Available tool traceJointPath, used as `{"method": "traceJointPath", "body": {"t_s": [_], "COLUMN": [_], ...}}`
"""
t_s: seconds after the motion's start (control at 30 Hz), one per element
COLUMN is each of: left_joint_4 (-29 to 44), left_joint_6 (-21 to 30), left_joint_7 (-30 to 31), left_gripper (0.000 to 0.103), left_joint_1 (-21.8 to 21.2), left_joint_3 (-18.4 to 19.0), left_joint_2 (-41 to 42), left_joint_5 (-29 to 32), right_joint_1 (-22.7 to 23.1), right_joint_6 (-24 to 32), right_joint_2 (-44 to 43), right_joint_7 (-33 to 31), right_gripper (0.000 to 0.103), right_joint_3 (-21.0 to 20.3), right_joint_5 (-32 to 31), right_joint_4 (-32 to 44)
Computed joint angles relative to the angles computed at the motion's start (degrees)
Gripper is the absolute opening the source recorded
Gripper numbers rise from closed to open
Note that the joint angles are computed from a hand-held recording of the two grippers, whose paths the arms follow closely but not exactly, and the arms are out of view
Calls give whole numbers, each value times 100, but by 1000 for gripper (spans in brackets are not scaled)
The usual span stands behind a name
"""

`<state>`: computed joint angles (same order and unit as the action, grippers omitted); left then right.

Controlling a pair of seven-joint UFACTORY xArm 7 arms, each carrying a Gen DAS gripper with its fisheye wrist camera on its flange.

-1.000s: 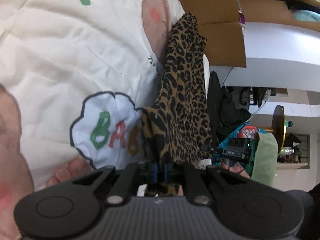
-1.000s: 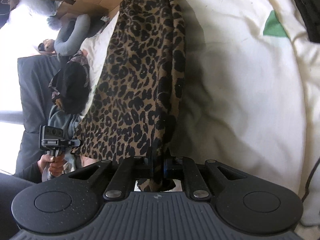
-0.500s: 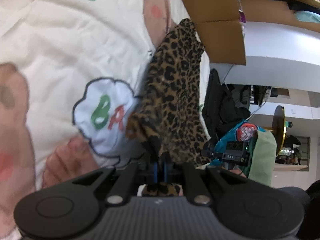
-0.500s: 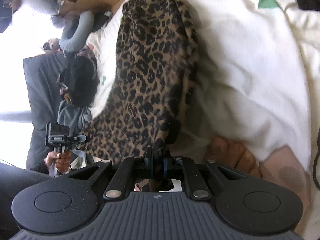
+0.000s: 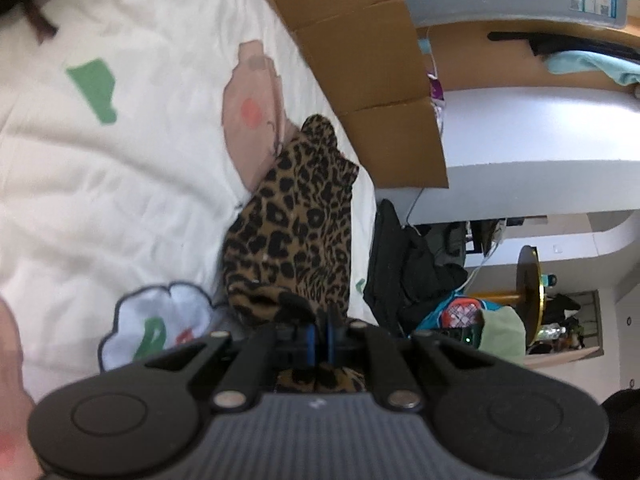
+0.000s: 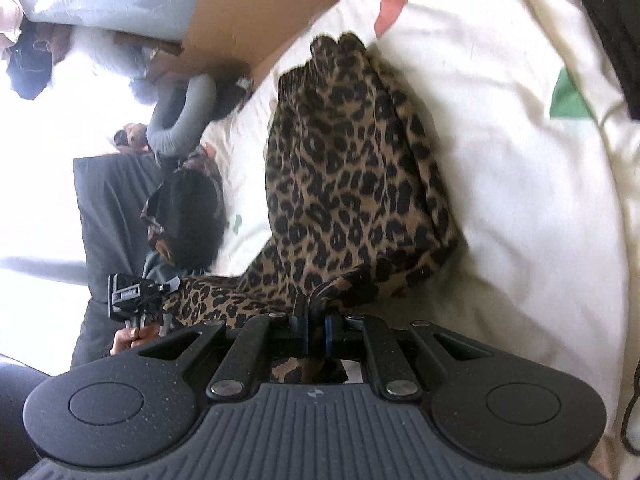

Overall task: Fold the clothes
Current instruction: 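Lower the folded shorts onto the blanket with both tools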

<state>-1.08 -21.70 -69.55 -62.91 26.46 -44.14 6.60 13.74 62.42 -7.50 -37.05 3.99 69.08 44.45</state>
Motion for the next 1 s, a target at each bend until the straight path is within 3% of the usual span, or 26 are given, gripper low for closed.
{"method": "traceJointPath", "body": {"t_s": [0.17,0.33,0.9,1.0], "left_joint_4": [224,433,1322,1465], "left_joint_6": [133,-60,-296,-384], "left_joint_7": [134,262,-253,-502], "left_gripper": [6,6,6,6], "left_joint_1": [241,266,625,548], "left_joint_3": [-129,50,535,810], "left_joint_2": [214,570,1961,2352], "left_joint_5": [-24,59,1281,1616], "right_joint_1": [21,58,165,150], "right_joint_6": [-307,-652,-1652,-1793], "right_joint_2": [71,223,880,1110], "right_joint_7": [-37,-48,-7,13], "right_gripper": [6,6,6,6], "right_joint_3": [40,104,354,410], "right_joint_5": [139,203,118,71], "right_joint_4": [116,279,938,1093]}}
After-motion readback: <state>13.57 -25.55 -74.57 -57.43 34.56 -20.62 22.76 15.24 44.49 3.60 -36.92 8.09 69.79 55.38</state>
